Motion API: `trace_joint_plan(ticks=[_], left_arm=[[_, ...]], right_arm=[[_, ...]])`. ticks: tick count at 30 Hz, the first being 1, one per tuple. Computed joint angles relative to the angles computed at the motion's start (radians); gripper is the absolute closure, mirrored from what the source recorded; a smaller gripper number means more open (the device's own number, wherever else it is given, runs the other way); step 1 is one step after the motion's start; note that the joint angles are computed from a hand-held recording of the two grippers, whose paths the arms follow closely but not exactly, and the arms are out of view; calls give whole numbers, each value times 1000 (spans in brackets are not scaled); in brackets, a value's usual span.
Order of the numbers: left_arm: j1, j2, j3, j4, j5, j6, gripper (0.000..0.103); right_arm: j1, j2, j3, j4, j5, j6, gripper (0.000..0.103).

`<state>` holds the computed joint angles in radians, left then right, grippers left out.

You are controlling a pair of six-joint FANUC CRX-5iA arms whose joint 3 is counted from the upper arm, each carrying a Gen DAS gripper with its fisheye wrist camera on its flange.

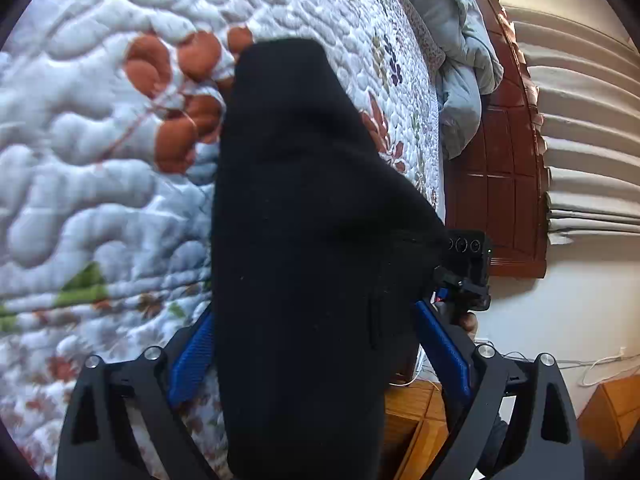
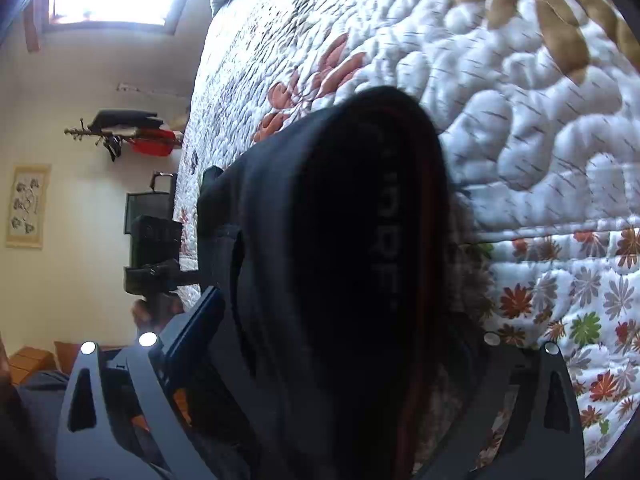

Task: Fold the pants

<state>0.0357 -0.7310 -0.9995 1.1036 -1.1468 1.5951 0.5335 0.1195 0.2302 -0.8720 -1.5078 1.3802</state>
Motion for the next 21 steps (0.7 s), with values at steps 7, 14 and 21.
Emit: trace_joint_plan(ticks=[7, 14, 21], left_arm=[[1, 10, 89, -176, -10, 135, 56], [-7, -16, 125, -201, 0, 161, 74], [187, -99, 180, -210, -150, 97, 75]], right_arm=[[62, -7, 14, 74, 11, -31, 50], [108, -51, 35, 114, 41, -58, 66], [183, -4, 182, 134, 32, -59, 67]])
